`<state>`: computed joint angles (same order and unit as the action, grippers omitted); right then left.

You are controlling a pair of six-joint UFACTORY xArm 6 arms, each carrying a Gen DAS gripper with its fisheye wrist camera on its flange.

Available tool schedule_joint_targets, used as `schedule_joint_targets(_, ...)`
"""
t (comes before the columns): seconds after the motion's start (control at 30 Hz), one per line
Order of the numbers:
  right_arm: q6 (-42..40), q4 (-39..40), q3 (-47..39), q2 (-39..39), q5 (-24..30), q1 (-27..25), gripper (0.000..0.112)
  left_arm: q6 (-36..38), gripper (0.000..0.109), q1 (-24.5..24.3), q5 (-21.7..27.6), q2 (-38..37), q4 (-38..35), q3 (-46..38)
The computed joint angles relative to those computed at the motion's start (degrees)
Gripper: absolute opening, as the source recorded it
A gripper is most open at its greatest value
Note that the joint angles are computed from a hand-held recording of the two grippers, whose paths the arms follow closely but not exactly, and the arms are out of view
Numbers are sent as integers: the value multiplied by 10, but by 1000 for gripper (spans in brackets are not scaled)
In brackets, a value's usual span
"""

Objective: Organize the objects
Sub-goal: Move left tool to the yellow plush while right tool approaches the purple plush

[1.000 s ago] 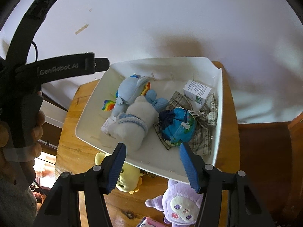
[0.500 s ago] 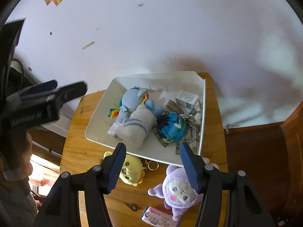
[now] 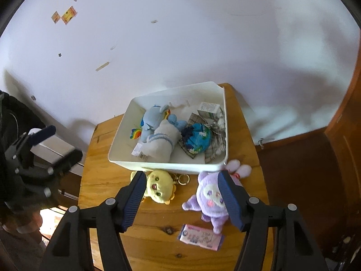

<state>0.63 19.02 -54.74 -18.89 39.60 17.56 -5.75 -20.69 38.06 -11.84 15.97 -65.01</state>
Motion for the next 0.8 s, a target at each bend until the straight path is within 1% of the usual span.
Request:
schedule_joint_targets(0.1,25,-17,24,-23,-3,0,70,43,102,-4,-21,-25,-7,40)
schedule_joint_targets(0.27,53,-23,60,-48,0,-7,70,159,102,-10,-42,-49,-71,96)
schedule_joint_targets(0.43,67,-20,90,-57,4,-17,70,245,102,-22,-68,-59,-81,142)
schedule_joint_targets(0.5,73,-22,97,-52,0,-17,70,261,102,-27,-83,-54,-61,158)
schedule_joint_targets(0.6,72,-15,103,-34,-3,-22,70,260,102,-33,-113,-42,4,182)
schedule_joint_targets(0.7,66,-3,106,-11,-12,-28,70,248,102,-33,-136,-16,61,191)
schedule_joint_targets(0.8,61,4,106,15,-23,-33,70,229,102,-30,-144,17,102,185)
